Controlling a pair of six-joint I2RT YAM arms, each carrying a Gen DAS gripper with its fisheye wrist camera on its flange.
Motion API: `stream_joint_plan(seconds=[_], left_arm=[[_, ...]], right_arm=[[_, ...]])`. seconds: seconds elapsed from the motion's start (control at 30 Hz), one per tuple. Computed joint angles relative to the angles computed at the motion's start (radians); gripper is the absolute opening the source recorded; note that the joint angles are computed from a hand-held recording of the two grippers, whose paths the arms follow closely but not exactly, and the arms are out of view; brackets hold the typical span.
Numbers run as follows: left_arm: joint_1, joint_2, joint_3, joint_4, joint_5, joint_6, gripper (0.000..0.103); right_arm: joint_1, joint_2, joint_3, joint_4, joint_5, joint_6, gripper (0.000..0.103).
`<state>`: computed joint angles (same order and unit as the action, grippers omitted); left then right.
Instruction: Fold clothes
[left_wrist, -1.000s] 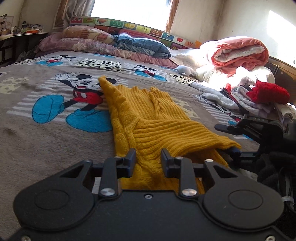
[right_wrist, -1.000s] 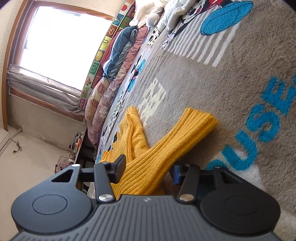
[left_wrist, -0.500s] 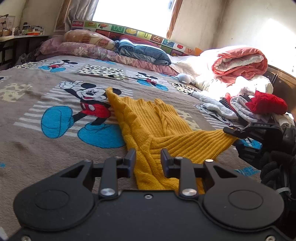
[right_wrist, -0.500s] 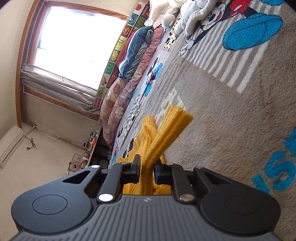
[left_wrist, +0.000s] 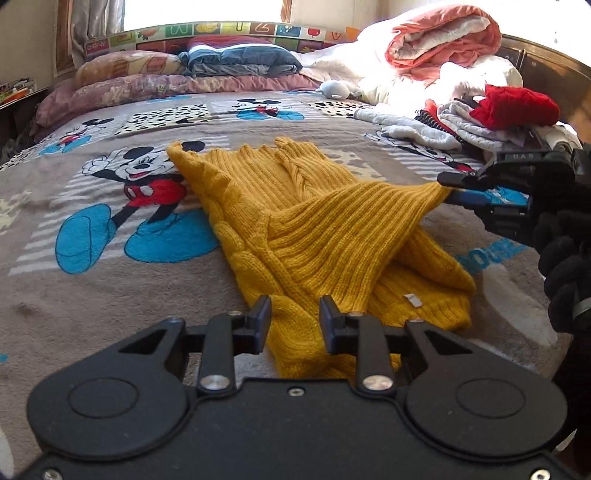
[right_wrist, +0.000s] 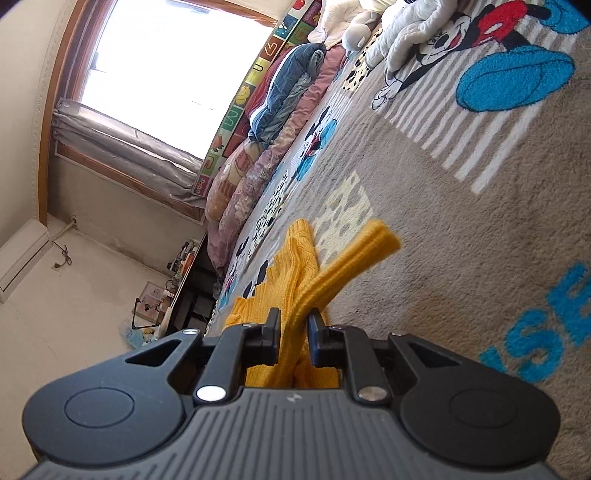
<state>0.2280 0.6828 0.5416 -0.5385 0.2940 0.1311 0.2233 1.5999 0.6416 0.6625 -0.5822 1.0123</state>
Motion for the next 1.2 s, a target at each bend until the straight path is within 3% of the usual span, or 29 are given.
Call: stream_joint_plan(seconds=[0.07, 0.1, 0.13, 0.3, 0.37, 0.43, 0.53, 0.73, 0.83, 1.07, 1.2], left_arm=[[0.070, 0.006, 0.014, 0.019, 0.057, -0.040, 0.026], [0.106, 0.028, 0.023, 0.041, 0.082, -0.075, 0.027], [0.130, 0.049, 0.028, 0.063, 0.093, -0.104, 0.028], [0.158, 0.252, 0.104, 0.222, 0.039, -0.238, 0.028], [0.173, 0.356, 0.145, 0.282, 0.051, -0.261, 0.028], [0.175, 0.473, 0.201, 0.324, 0.027, -0.246, 0.028], [0.181, 0.623, 0.281, 0.368, 0.013, -0.232, 0.028], [0.148, 0.845, 0.427, 0.446, -0.002, -0.207, 0.028], [0.092, 0.879, 0.441, 0.473, -0.042, -0.119, 0.028], [-0.036, 0.934, 0.470, 0.495, -0.236, 0.060, 0.027], [0.014, 0.907, 0.504, 0.466, -0.152, 0.045, 0.027]], right_arm=[[0.011, -0.004, -0.014, 0.010, 0.006, -0.006, 0.057], [0.017, -0.006, -0.021, 0.014, 0.009, -0.009, 0.087], [0.022, -0.008, -0.028, 0.019, 0.011, -0.013, 0.088], [0.049, 0.041, 0.031, -0.059, -0.011, -0.074, 0.070], [0.051, 0.068, 0.020, -0.011, 0.003, -0.064, 0.058], [0.041, 0.103, 0.017, 0.041, -0.001, -0.042, 0.034], [0.016, 0.141, 0.009, 0.115, -0.019, 0.002, 0.019], [-0.022, 0.162, -0.057, 0.315, -0.094, 0.169, 0.013], [-0.036, 0.161, -0.077, 0.360, -0.111, 0.197, 0.012], [-0.041, 0.208, -0.059, 0.336, -0.139, 0.214, 0.012], [-0.032, 0.209, -0.060, 0.317, -0.131, 0.195, 0.012]])
